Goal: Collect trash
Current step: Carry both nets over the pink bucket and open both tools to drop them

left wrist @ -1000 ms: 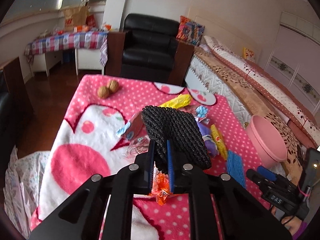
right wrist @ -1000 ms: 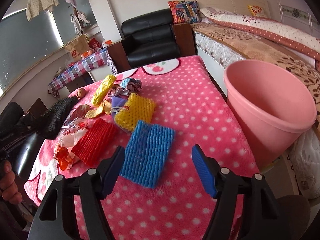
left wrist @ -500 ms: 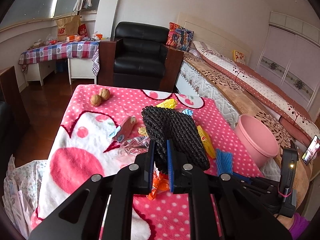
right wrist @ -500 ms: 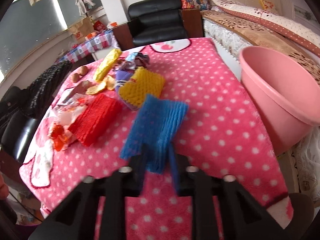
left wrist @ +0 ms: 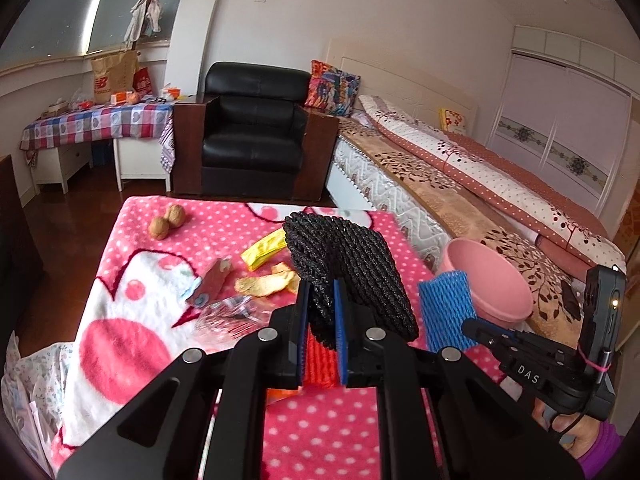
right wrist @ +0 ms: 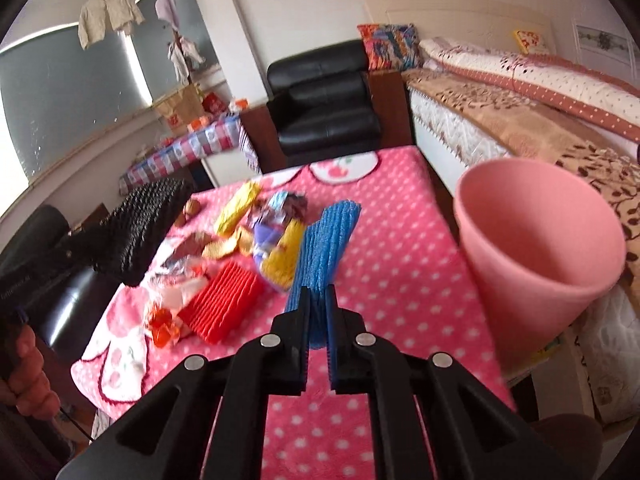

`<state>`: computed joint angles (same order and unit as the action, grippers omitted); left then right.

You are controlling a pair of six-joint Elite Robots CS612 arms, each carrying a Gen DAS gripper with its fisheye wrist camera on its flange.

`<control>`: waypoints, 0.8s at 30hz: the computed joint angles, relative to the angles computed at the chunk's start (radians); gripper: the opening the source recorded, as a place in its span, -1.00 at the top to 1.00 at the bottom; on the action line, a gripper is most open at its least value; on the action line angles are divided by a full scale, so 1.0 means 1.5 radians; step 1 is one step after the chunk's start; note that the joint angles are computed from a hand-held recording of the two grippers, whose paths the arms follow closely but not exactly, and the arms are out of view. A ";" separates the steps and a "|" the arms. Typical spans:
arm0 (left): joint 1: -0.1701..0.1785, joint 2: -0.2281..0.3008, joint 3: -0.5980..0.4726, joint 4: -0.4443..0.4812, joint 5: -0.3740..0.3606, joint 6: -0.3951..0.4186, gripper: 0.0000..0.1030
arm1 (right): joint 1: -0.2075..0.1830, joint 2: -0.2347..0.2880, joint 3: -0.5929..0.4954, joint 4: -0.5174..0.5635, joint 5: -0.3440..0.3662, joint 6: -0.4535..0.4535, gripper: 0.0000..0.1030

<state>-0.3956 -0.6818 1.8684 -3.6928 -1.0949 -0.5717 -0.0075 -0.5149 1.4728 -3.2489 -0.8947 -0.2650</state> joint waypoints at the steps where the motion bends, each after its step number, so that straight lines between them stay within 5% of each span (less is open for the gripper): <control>1: -0.001 0.003 -0.007 -0.001 -0.003 0.007 0.78 | -0.003 0.000 -0.001 -0.009 0.000 0.007 0.88; 12: -0.011 0.036 -0.101 0.014 -0.050 0.074 0.78 | -0.035 0.013 -0.040 -0.083 -0.041 0.105 0.88; 24: -0.022 0.091 -0.232 0.075 -0.112 0.150 0.78 | -0.060 0.038 -0.094 -0.080 -0.112 0.158 0.87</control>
